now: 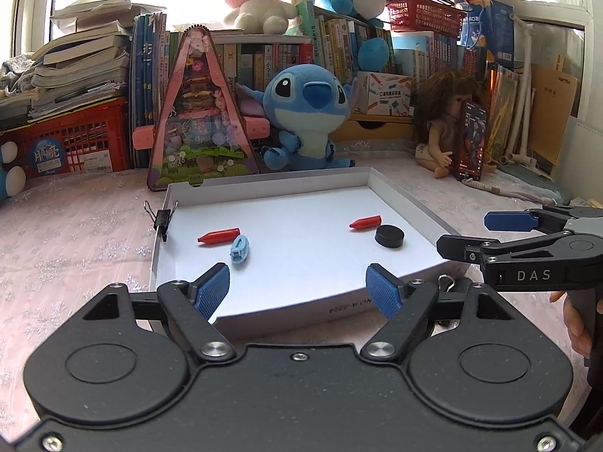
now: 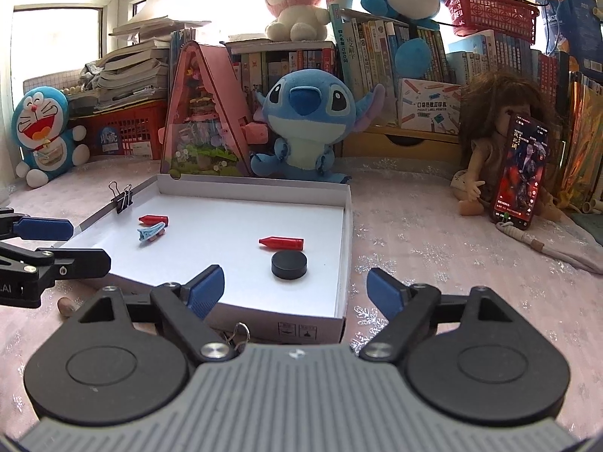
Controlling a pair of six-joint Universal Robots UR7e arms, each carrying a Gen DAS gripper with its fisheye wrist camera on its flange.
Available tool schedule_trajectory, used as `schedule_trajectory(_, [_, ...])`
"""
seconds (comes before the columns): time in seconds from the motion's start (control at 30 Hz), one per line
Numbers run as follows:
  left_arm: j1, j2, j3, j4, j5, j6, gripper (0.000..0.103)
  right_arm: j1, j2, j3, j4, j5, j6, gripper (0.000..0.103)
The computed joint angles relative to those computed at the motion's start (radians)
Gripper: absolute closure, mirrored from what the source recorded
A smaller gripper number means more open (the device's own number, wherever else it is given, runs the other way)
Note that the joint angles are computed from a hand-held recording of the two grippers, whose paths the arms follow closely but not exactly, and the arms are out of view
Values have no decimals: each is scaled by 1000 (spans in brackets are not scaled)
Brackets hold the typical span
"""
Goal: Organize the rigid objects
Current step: 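Withdraw both open grippers from the tray toward the remaining objects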
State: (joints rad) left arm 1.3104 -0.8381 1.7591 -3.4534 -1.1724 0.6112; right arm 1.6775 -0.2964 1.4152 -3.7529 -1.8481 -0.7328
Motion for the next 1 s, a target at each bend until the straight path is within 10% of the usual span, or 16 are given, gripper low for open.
schedule_trajectory(1.0, [39,-36,116,-54,-33,-2,25,-28,5,79,-68,-12,26,10])
